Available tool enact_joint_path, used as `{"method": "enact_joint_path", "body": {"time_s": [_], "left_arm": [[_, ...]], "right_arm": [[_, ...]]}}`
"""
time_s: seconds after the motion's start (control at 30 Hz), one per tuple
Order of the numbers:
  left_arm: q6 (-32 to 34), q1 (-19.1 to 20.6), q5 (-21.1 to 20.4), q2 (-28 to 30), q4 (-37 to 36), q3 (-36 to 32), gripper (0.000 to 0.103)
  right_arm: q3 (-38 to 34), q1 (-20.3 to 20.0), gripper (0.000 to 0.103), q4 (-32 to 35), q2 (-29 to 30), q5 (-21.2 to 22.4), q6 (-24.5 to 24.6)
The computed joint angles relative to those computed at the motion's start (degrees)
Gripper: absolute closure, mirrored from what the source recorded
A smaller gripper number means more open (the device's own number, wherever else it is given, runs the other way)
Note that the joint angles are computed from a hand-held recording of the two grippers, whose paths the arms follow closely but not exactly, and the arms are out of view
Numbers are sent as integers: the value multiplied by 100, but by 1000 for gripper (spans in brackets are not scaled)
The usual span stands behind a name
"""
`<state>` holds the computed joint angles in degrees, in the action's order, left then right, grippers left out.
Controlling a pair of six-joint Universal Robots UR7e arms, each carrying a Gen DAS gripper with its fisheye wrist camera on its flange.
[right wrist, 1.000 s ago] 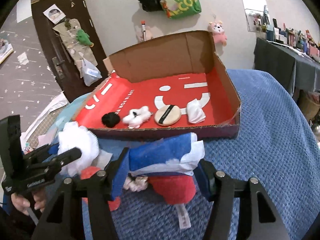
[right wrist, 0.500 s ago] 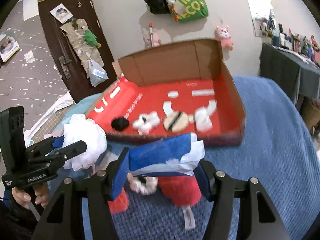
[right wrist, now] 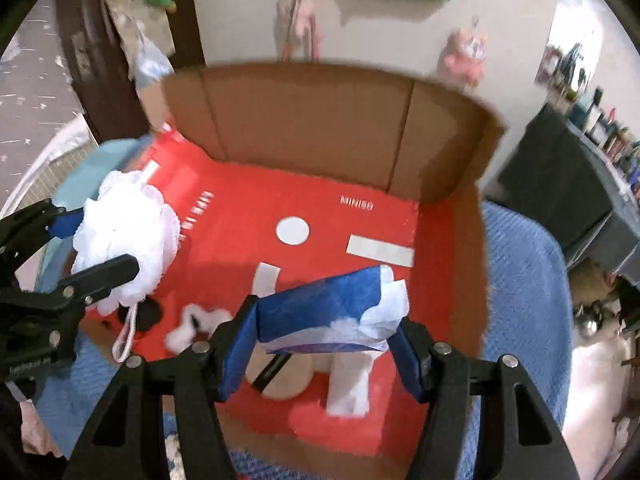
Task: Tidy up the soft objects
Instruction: 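Carry the pouf and blue pouch into the red-lined box and open both tools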
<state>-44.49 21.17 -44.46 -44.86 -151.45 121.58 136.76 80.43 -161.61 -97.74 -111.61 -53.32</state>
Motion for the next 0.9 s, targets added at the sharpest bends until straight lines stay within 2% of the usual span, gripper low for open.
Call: {"method": "enact_joint_path", "body": {"time_s": [0.07,0.17,0.23,0.37,0.63,0.9], "left_arm": [[103,142,-54,130,205,-186,46],[151,285,-118,285,391,-370,46],[139,391,-219,342,424,-437,46],[179,430,-6,457,512,-515,44],[242,431,26,465,419,-477,41],[306,472,106,516,345,-515,34]], "right_arm": [[-263,88,39,166,442,-402,282],[-462,149,39,-8,984,-912,450],[-570,180,39,48,1175,-1080,557],[-733,214,39,183,1457,-1334,758],[-817,177,36,192,1553,-1343,823],[-843,118,32,156,1560,-1305,681]]}}
